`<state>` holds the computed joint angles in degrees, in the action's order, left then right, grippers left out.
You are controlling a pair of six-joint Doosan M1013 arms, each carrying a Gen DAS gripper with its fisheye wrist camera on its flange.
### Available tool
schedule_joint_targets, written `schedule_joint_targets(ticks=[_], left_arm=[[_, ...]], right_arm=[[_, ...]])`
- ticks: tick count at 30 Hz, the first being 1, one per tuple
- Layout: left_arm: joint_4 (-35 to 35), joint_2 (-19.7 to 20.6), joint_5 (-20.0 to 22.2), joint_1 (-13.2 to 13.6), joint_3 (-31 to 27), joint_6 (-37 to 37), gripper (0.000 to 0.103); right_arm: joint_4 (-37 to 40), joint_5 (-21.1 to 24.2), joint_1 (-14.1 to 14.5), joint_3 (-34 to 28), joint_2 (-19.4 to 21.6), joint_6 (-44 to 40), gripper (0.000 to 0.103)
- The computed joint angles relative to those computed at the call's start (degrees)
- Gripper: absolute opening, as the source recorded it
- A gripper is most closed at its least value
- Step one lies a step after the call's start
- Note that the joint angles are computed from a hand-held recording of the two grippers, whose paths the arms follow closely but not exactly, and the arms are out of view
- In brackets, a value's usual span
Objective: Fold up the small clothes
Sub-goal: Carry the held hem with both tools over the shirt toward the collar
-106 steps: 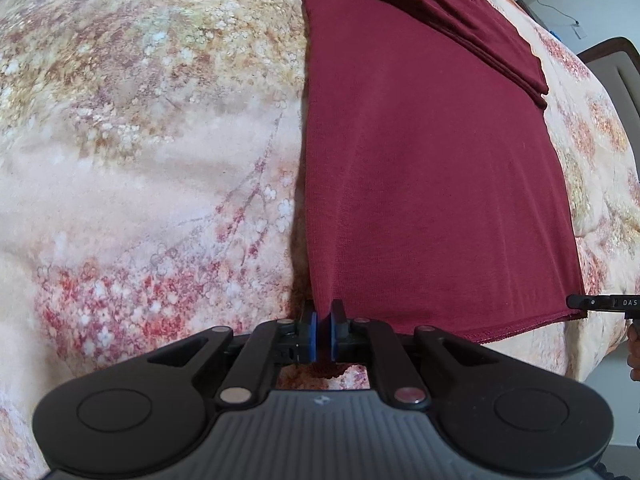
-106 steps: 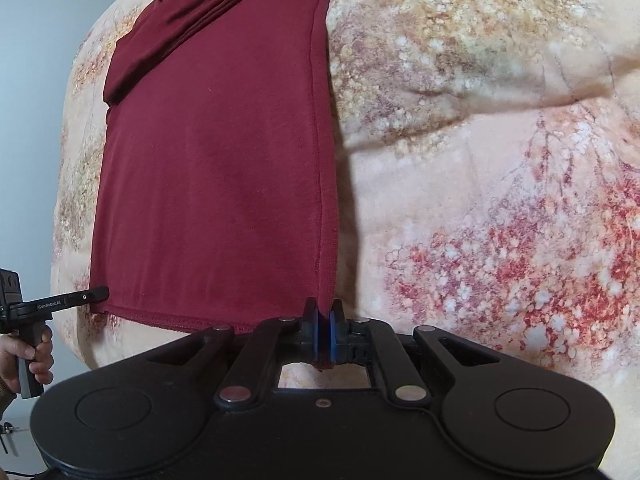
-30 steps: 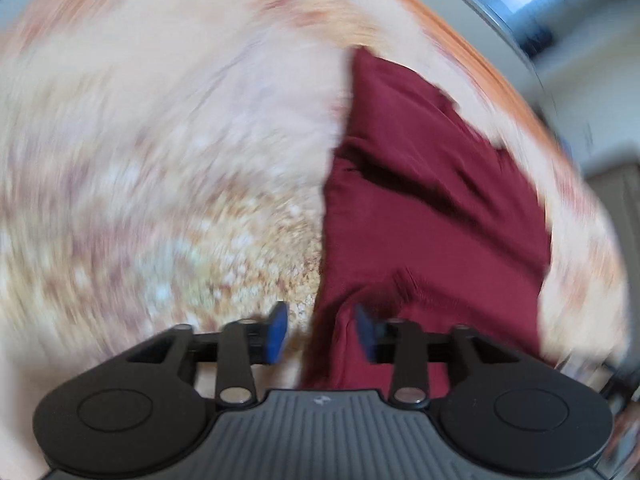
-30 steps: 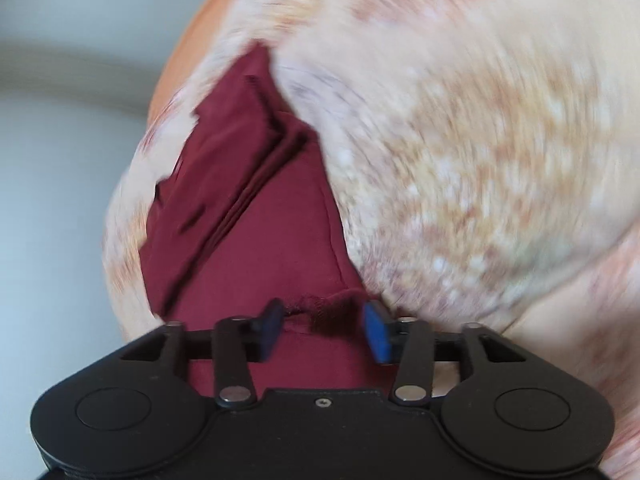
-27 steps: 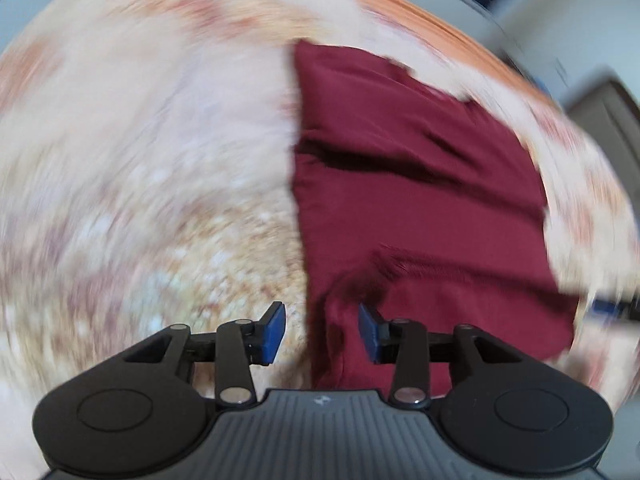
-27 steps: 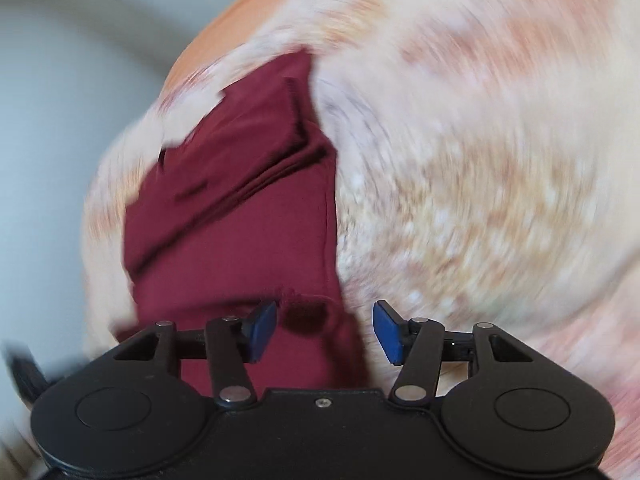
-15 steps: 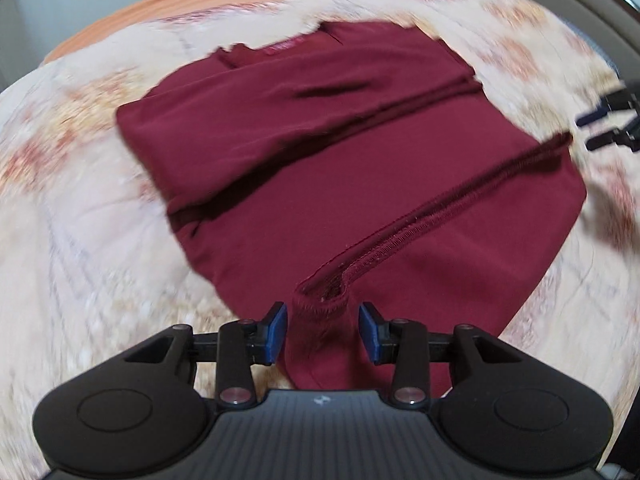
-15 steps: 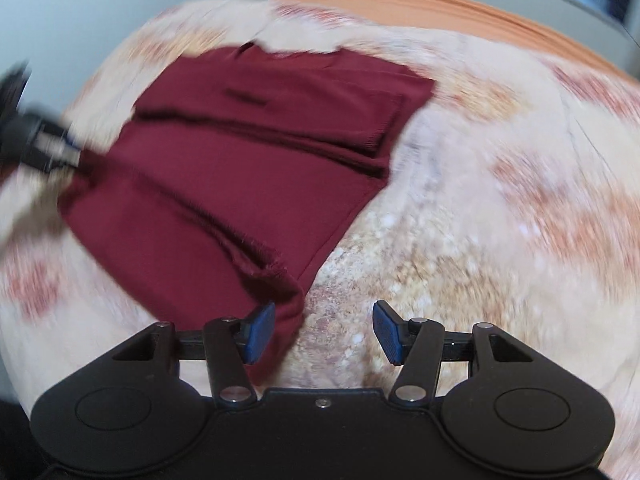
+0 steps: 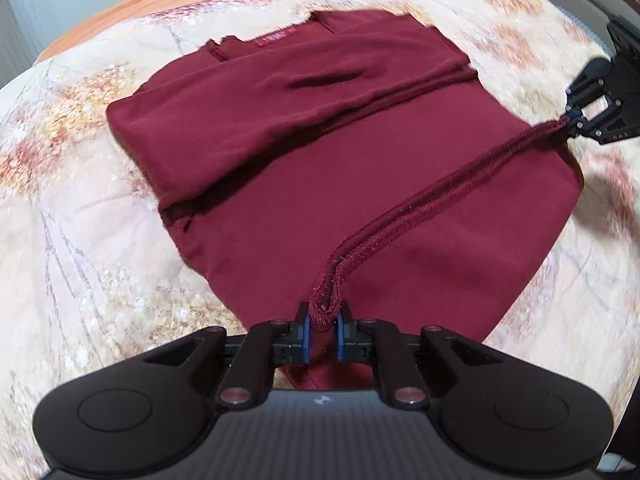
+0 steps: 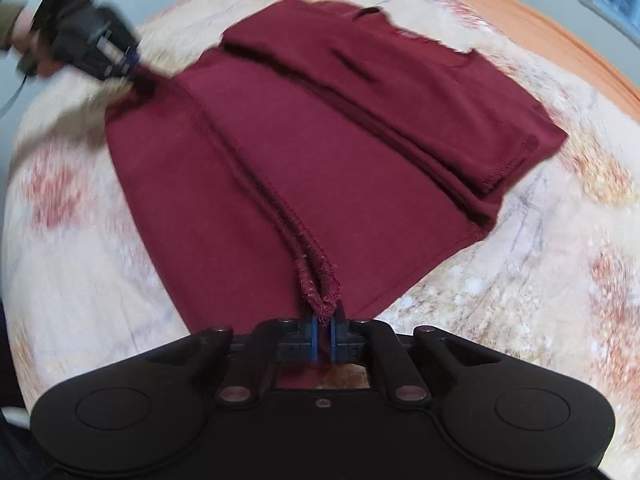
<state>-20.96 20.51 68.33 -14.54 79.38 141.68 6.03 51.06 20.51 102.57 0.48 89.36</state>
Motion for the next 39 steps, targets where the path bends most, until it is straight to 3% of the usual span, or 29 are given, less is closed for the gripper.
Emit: schedule_joint_targets(ticks=[7, 13, 17, 21, 39], left_arm=[[-8.41, -0.85, -0.82, 3.19, 0.59, -7.99, 0.01], [-9.96, -1.95, -1.5, 4.48, 2.16, -13.7, 0.009], [-10.36, -3.07, -2.03, 4.71, 3.04, -14.64, 0.009], [-9.74, -3.68, -1.94, 4.61, 3.21, -13.3, 0.009], [-12.73, -6.41, -2.67, 6.06, 4.64, -10.16, 0.009]], right_arm=[[7.1, -8.06, -1.54, 3.88, -4.52, 12.03, 0.005], [4.0, -13.89, 0.46, 6.02, -6.74, 27.7, 0.005], [-0.57, -13.27, 2.36, 5.1, -7.01, 32.18, 0.005], [-3.26, -9.98, 3.5, 3.21, -6.36, 30.71, 0.005], [-6.73, -8.2, 4.1, 1.02, -7.02, 31.79, 0.005]])
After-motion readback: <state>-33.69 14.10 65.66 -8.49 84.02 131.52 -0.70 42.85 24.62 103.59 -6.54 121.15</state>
